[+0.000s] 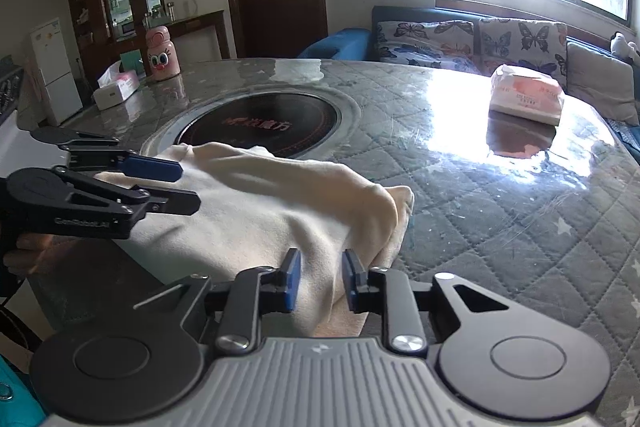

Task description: Fold clothes

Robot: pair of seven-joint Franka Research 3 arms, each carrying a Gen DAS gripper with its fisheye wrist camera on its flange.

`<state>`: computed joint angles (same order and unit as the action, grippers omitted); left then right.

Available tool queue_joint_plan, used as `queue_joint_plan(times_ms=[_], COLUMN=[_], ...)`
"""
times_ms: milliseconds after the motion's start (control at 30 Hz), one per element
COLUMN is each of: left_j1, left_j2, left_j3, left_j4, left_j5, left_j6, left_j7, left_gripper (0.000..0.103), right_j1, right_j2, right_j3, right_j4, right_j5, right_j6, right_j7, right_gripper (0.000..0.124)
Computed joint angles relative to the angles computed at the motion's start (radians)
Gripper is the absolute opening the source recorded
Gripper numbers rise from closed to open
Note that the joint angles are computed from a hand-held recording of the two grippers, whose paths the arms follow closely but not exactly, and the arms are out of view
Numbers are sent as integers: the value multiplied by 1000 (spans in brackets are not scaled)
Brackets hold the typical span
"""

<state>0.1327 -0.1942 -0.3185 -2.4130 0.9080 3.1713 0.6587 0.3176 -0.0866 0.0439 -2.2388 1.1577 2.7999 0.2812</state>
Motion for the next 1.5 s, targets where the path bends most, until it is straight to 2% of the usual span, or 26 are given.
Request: queue_joint_plan(times_ms=[267,633,833,1033,1300,1500], left_j1=[-22,11,5,27,-22,-60], left_j2=[-9,-32,-37,-53,-62,-60], left_j3=[18,-10,-5,-19,18,37], left_j4=[-24,-47,-62,-80,-96,-107], left_j5=[-51,-81,-114,-136,-219,-276], left_j6=[-3,10,12,25,33,22], left_j7=[30,45,79,100,202,279], left_gripper=[47,50,50,50,50,50], right_j1=[-4,-4,-2,4,16,10], right_j2=[10,14,12,-9,-11,-1], right_j3=[3,5,6,5,-3,-5], right_j4=[1,9,6,-14,-25,-17], right_j5=[-22,-3,7,10,-1,-1], right_j6=[7,39,59,93,119,75], right_j7=[33,43,44,49,59,48], right_gripper=[30,43,45,45,43,40])
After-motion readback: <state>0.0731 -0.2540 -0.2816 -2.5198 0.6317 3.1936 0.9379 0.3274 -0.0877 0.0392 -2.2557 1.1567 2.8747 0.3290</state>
